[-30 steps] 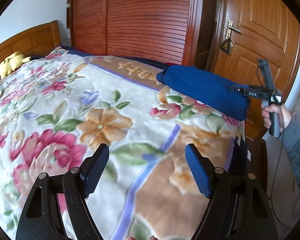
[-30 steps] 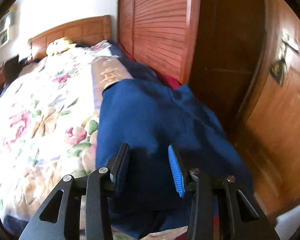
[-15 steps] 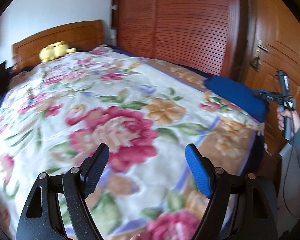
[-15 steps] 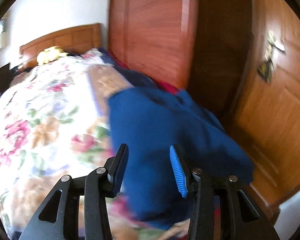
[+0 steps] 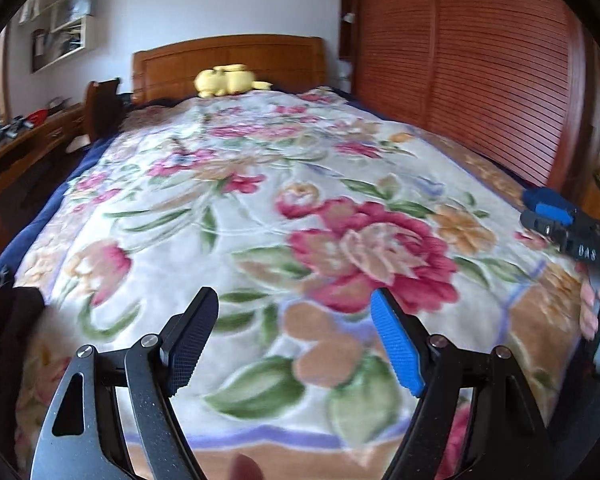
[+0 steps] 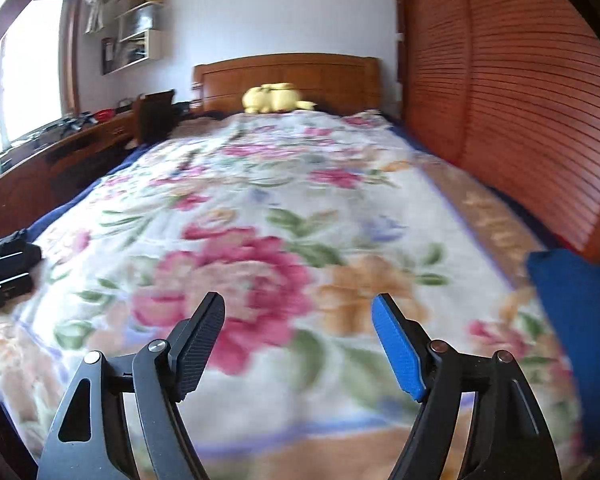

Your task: Fold large clothes

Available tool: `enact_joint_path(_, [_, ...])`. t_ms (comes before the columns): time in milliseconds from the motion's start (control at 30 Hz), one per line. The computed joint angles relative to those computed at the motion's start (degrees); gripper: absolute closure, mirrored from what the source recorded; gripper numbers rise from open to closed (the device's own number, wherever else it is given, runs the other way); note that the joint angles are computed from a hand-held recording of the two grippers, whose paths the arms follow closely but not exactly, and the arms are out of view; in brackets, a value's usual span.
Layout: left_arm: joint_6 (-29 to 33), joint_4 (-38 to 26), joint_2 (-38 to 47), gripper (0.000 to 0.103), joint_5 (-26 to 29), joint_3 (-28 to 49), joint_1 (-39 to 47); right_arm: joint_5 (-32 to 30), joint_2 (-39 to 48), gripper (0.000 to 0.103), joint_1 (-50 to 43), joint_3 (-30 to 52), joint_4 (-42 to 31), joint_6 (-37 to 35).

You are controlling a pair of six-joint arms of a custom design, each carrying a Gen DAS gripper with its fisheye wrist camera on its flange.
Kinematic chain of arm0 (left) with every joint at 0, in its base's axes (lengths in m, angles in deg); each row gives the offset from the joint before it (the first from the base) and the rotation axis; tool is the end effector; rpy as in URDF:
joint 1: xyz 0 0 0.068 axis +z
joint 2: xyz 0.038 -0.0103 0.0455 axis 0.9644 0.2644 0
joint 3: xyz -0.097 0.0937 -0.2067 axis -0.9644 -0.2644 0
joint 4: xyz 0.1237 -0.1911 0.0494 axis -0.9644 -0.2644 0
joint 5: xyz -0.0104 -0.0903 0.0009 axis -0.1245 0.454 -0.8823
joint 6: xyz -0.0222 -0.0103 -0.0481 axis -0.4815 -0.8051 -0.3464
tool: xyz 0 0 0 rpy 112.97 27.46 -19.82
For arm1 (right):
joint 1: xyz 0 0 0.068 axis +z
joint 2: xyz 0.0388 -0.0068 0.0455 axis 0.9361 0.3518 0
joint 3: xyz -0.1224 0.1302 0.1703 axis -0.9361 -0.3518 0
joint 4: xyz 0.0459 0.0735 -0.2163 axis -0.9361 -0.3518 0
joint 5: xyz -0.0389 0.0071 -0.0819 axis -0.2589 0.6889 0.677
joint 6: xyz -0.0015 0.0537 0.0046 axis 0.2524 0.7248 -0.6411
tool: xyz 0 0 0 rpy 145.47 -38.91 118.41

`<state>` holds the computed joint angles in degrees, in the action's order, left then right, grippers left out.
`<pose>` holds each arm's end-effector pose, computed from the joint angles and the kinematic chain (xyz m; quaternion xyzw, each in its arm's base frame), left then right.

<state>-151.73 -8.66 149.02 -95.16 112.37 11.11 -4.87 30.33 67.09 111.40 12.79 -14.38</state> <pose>0.1340 -0.2058 0.1688 -0.1238 0.8810 0.0486 0.4541 0.2504 0.0100 0.1934 -0.2683 0.8286 0.1754 0.4590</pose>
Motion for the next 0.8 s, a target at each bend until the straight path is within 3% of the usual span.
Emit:
enact_joint_path(67, [-3.3, -3.1, -0.5, 0.024, -1.7, -0.5, -0.3, 0.7, -1.3, 0.025, 4.1, -1.8, 1.4, 3.1])
enact_joint_path(233, [-10.0, -8.0, -1.3, 0.024, -4.6, -1.9, -1.8, 4.0, -2.3, 0.025, 11.7, -8.1, 12.5, 9.4])
enact_joint_path(433, [-15.9, -9.8, 0.1, 0.024, -5.5, -3.0, -3.6, 4.8, -1.2, 0.025, 13.2, -16.9, 25.8, 8.6])
enact_joint_path(533, [-18.0, -10.8, 0.9, 0.024, -6.0, -2.6, -3.8, 6.8, 7.2, 0.025, 15.6, -17.0, 34.9, 9.5])
enact_joint_path(800, [-18.4, -11.4, 3.5, 0.024, -5.9, -1.2, -3.6, 5.2, 6.1, 0.025, 14.3, -16.6, 32.7, 9.4])
